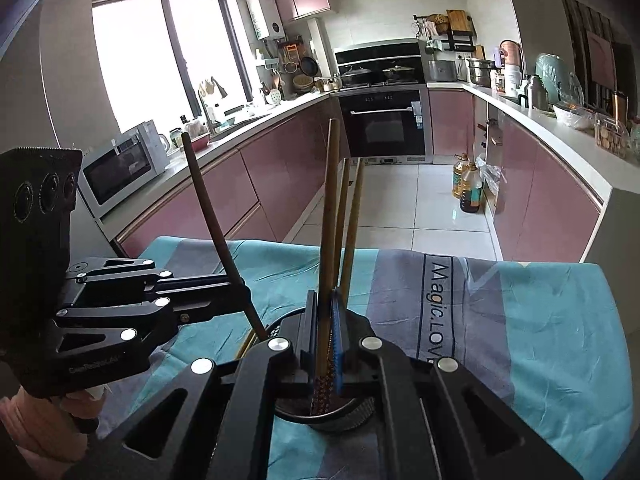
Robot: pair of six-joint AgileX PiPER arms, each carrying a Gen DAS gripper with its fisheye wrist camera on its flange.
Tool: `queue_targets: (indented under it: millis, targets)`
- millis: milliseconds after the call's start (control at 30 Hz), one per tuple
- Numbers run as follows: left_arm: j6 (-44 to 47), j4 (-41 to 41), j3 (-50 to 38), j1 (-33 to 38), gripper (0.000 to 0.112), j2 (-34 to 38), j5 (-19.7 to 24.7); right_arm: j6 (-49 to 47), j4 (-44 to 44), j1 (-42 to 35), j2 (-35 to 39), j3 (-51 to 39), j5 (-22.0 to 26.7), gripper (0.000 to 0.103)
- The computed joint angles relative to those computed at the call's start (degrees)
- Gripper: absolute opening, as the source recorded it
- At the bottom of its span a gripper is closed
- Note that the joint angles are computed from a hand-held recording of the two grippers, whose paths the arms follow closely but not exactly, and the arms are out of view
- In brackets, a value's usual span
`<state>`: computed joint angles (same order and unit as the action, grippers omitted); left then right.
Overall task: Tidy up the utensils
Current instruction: 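Lower the chopstick into the mesh cup and open the left tool while the right tool releases its own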
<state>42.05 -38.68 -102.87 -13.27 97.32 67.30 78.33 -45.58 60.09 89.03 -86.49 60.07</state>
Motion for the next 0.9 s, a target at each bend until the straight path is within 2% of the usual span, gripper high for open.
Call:
queue_targets:
  millis: [267, 367, 433, 667, 800, 900]
  targets:
    - [-2.04, 1.34, 0.8, -1.42, 0.012, 0.41, -2.09, 1.63, 0.56, -1.28, -0.08, 0.99, -0.8, 0.008]
    - [-0.12, -1.26, 4.99, 0.28, 0.017, -1.86, -3.82, 2.84, -0.39, -0.52, -0.31, 1.67, -0.72, 0.008]
    - [1.52, -2.07, 9.31, 1.13, 0.021, -4.86, -6.85, 3.75, -1.3, 0.29, -0.21, 1.69, 0.23, 0.01]
    - [10.82, -9.83, 21.14, 8.91, 0.041, -13.36, -11.24, 8.02, -8.17, 8.34, -1.02, 2.3, 2.07, 0.025]
    - [16.83, -12.43, 27.76, 14.92, 0.047, -16.53, -11.24, 8.69, -8.82, 12.22, -0.62, 3.16, -0.91, 0.034]
    - [18.28, -11.1, 31.17, 17.77, 0.047, -17.35, -11.4, 9.44, -7.15, 13.18, 0.76, 3.64, -3.81, 0.034]
